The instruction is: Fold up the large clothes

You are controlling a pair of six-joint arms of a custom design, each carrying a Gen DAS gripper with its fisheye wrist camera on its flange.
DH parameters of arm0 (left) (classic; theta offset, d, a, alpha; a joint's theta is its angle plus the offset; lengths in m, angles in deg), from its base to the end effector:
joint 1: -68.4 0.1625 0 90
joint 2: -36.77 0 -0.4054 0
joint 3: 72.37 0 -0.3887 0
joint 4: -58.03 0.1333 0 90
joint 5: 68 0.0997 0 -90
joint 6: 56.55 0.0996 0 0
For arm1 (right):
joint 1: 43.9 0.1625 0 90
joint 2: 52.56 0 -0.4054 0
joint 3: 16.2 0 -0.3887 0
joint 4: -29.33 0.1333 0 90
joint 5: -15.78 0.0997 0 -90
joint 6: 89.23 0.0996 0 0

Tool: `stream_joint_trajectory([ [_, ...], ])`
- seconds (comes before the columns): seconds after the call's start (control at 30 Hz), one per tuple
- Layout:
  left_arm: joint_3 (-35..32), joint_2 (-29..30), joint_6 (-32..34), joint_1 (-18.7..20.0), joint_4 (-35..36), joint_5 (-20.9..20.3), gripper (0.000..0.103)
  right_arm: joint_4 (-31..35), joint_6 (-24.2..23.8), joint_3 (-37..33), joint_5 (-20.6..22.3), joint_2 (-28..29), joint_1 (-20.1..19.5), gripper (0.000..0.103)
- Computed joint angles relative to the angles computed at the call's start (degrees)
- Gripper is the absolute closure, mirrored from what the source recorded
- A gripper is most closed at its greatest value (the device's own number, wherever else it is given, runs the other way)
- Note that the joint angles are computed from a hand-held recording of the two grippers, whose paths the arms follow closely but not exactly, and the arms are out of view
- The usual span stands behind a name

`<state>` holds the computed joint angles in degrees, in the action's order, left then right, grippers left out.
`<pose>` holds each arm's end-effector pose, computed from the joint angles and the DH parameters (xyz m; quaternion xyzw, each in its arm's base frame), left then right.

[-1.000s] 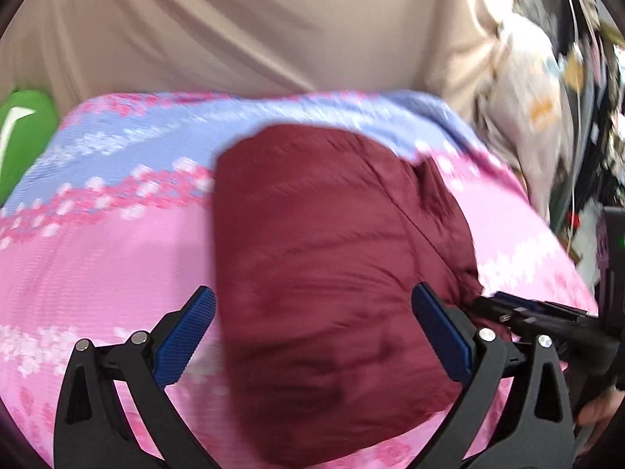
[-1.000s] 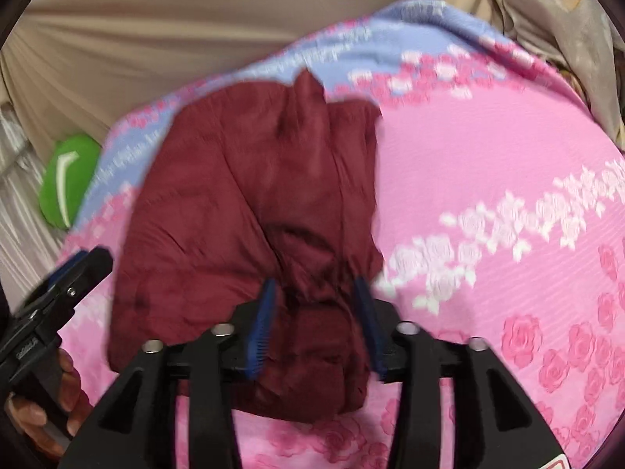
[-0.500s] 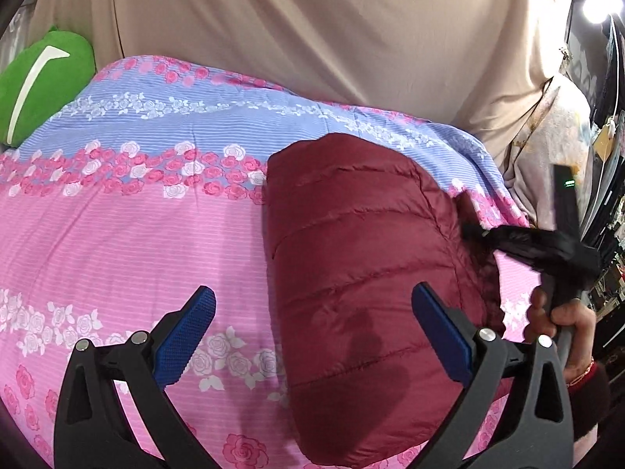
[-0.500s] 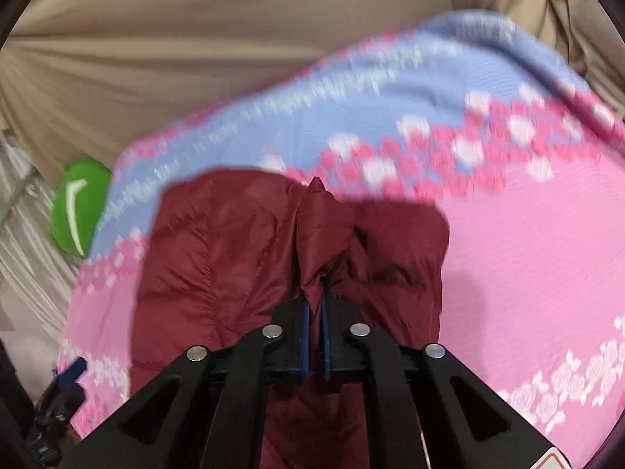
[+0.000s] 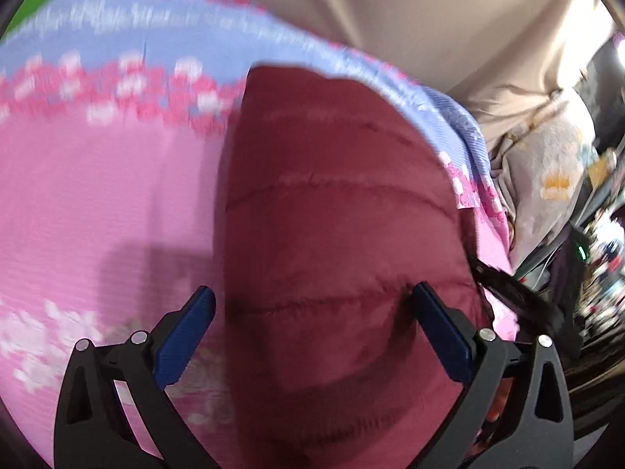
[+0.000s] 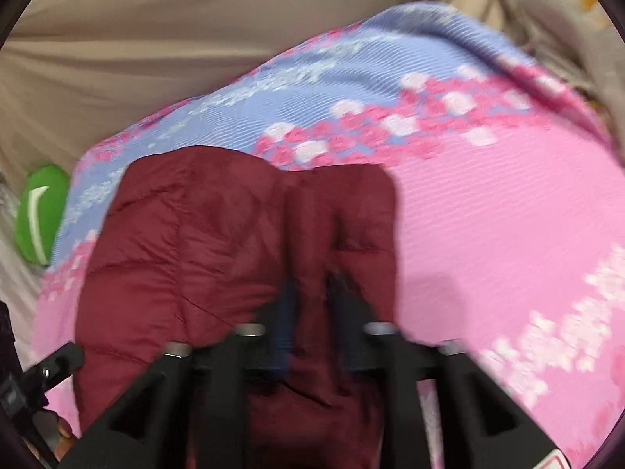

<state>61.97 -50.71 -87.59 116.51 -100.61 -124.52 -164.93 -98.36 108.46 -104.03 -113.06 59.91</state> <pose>-0.1316 -0.4287 0.2437 0.0347 0.9413 -0.3136 0.1199 0.2009 -0.4665 0.1636 0.0941 -0.9072 0.3409 0.2279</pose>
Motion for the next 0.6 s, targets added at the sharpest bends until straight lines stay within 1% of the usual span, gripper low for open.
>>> stream_joint_trajectory([
  [0.03,-0.1,0.25,0.19,0.81,-0.74,-1.13,0.005,-1.99,-0.16,0.92,-1.05,-0.13,0.23,0.041],
  [0.07,-0.19,0.61,0.59,1.81,-1.71,-2.65,0.005,-3.06,-0.11,1.98,-1.17,-0.49,0.31,0.035],
  [0.13,-0.37,1.41,1.78,3.17,-3.09,-5.32,0.005,-1.14,1.27,4.15,1.08,-2.41,-0.86,0.033],
  [0.17,-0.79,1.95,1.93,4.48,-3.2,-7.77,0.005,0.24,2.16,4.49,2.75,-3.08,-2.01,0.03],
  [0.2,-1.01,2.29,1.93,5.51,-3.61,-9.78,0.005,1.81,3.64,5.34,5.66,-4.17,-3.64,0.029],
  [0.23,-1.37,2.76,2.14,6.97,-4.11,-12.73,0.005,2.38,4.22,5.82,7.68,-4.6,-4.82,0.029],
  [0.27,-1.93,3.5,2.35,9.08,-4.56,-16.83,0.005,2.8,4.69,6.27,9.21,-4.93,-5.65,0.028],
  [0.3,-1.82,3.82,2.74,10.14,-5.99,-18.73,0.005,4.07,5.65,6.75,12.74,-5.7,-7.42,0.028],
  [0.33,-1.68,3.99,3.68,10.56,-7.2,-19.47,0.005,4.82,6.11,6.9,14.98,-5.83,-8.34,0.028],
  [0.37,-1.82,4.11,4.64,10.7,-7.07,-19.83,0.005,6.55,6.47,6.89,19.17,-6.05,-9.91,0.027],
  [0.4,-1.88,4.25,5.55,10.63,-7.03,-19.85,0.005,6.36,6.03,6.99,20.97,-5.84,-10.56,0.024],
  [0.47,-2.02,4.63,6.66,10.61,-7.17,-20.32,0.005,6.02,4.14,6.53,21.29,-4.86,-10.09,0.024],
  [0.57,-2.5,4.9,8.04,10.59,-6.33,-21.24,0.005,8.85,2.82,5.24,26.89,-3.88,-10.98,0.024],
  [0.6,-2.61,4.94,8.46,10.59,-6.12,-21.64,0.005,9.31,2.43,4.87,27.5,-3.53,-10.97,0.027],
])
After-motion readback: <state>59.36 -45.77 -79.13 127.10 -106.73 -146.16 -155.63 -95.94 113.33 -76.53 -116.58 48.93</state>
